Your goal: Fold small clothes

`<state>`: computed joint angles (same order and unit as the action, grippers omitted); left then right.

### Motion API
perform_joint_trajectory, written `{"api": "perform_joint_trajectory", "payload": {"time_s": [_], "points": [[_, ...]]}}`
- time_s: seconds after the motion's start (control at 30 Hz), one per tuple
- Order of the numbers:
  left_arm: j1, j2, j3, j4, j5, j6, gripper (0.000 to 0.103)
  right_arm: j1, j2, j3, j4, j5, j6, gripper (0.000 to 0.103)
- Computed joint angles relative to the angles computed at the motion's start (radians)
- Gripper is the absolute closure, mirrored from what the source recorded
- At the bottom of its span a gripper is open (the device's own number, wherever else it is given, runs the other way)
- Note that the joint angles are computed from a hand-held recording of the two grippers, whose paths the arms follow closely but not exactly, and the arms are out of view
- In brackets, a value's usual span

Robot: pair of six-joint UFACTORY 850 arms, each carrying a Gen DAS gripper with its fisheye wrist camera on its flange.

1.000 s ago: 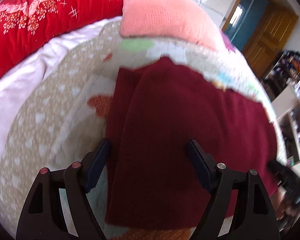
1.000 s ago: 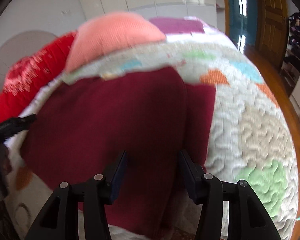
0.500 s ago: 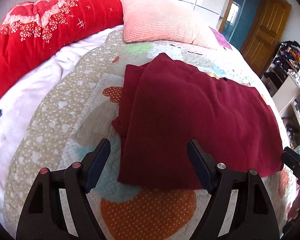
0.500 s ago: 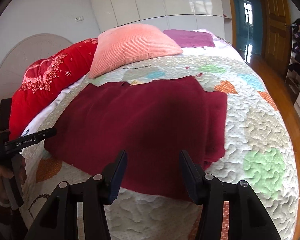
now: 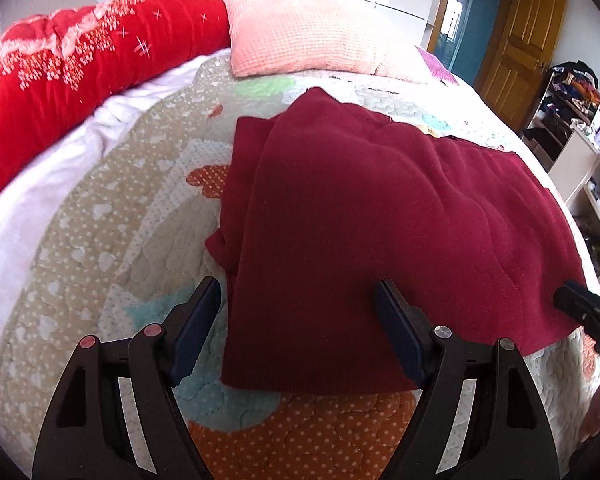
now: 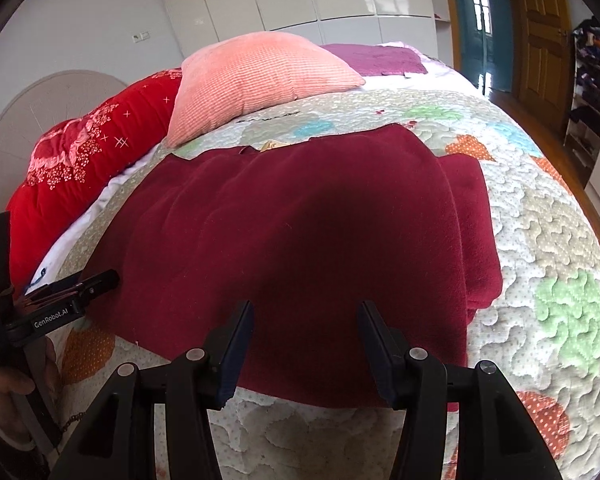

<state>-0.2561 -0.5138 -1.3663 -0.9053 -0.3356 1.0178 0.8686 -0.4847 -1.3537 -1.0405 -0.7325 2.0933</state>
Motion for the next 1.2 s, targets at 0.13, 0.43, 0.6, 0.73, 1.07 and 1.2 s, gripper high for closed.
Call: {"api": "perform_joint_trajectory", "payload": {"time_s": [0.13, 0.43, 0.6, 0.73, 1.07, 1.2], "points": [[0.004, -0.006, -0.007, -0.035, -0.012, 0.059, 0.024, 0.005, -0.018, -0.015, 0.019, -0.023, 0.011, 0.05], [0.024, 0.006, 0.013, -0.152, -0.049, 0.206, 0.024, 0.066, -0.022, -0.022, -0.048, -0.116, 0.197, 0.048], [0.027, 0.013, 0.019, -0.17, -0.057, 0.239, 0.024, 0.089, -0.037, -0.052, -0.045, -0.149, 0.25, 0.047], [0.031, 0.03, 0.038, -0.206, -0.067, 0.289, 0.024, 0.1, -0.058, -0.089, -0.046, -0.162, 0.257, 0.046], [0.039, 0.06, 0.072, -0.31, -0.045, 0.41, 0.024, 0.12, -0.093, -0.16, -0.036, -0.181, 0.216, 0.045], [0.048, 0.071, 0.084, -0.352, -0.047, 0.44, 0.024, 0.117, -0.097, -0.164, -0.045, -0.177, 0.204, 0.045]]}}
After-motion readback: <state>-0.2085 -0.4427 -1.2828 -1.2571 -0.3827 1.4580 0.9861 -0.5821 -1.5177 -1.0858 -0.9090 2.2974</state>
